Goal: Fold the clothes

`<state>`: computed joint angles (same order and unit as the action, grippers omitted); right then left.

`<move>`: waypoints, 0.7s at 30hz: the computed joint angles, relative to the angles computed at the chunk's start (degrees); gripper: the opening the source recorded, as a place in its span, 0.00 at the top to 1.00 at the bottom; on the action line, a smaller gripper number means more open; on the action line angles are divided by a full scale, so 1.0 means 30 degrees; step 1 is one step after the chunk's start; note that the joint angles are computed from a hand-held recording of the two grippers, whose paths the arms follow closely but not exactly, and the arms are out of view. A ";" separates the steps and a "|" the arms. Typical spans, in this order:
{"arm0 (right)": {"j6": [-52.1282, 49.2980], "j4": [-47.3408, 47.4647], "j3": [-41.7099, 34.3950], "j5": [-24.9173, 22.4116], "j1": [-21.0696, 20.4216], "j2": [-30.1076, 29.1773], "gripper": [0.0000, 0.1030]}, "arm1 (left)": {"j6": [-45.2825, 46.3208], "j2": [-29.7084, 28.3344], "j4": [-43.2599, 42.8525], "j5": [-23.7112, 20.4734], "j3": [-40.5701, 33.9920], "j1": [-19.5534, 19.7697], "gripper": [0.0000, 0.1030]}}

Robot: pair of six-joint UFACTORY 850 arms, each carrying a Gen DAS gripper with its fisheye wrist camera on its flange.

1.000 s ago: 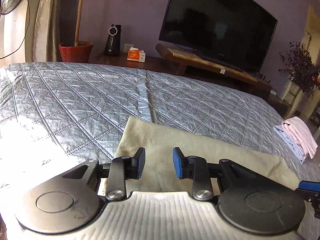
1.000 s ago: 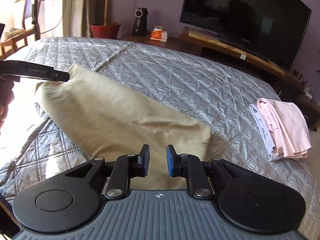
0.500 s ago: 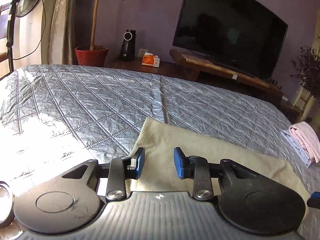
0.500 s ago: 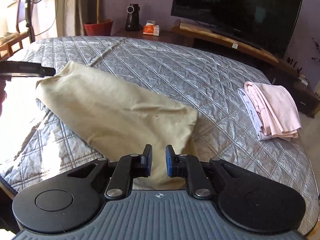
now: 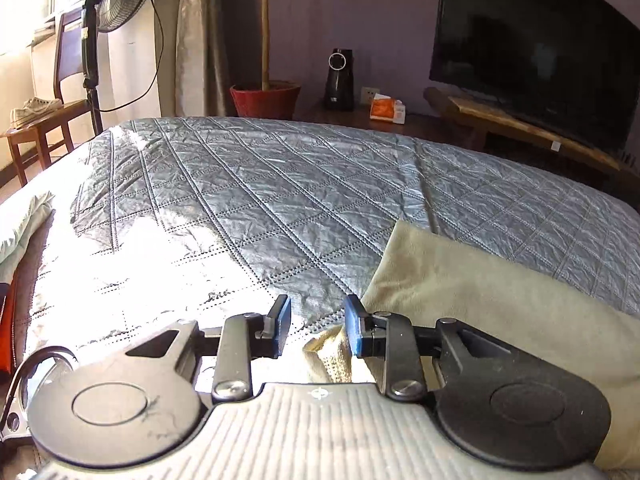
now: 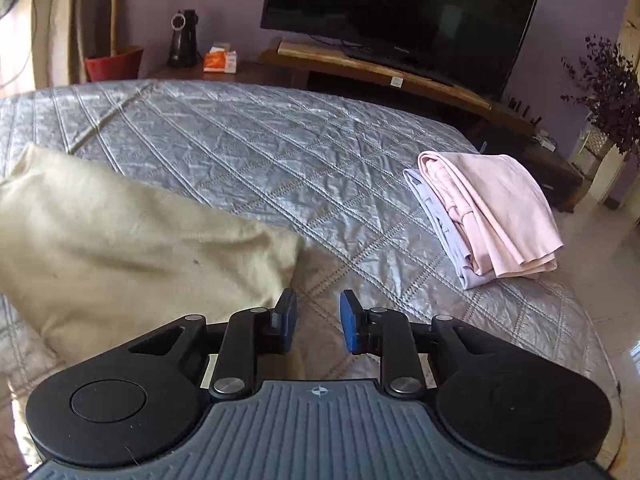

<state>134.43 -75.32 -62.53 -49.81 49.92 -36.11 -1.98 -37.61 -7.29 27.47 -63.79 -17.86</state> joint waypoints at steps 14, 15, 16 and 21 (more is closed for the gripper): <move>-0.0929 0.1624 -0.1157 -0.1080 -0.0483 -0.0995 0.57 | -0.0203 -0.0894 0.2724 -0.1731 -0.1167 -0.0188 0.67; -0.0515 0.0827 -0.1022 -0.0841 -0.0330 -0.0781 0.58 | -0.0401 -0.0817 0.2824 -0.1489 -0.1059 -0.0133 0.66; -0.0085 0.0005 -0.0893 -0.0614 -0.0184 -0.0575 0.59 | -0.0706 -0.0697 0.3160 -0.1102 -0.0865 -0.0078 0.66; -0.2493 -0.2416 -0.2574 0.2899 -0.0013 -0.1315 0.65 | -0.1978 -0.0200 0.4978 0.0588 -0.0039 0.0133 0.69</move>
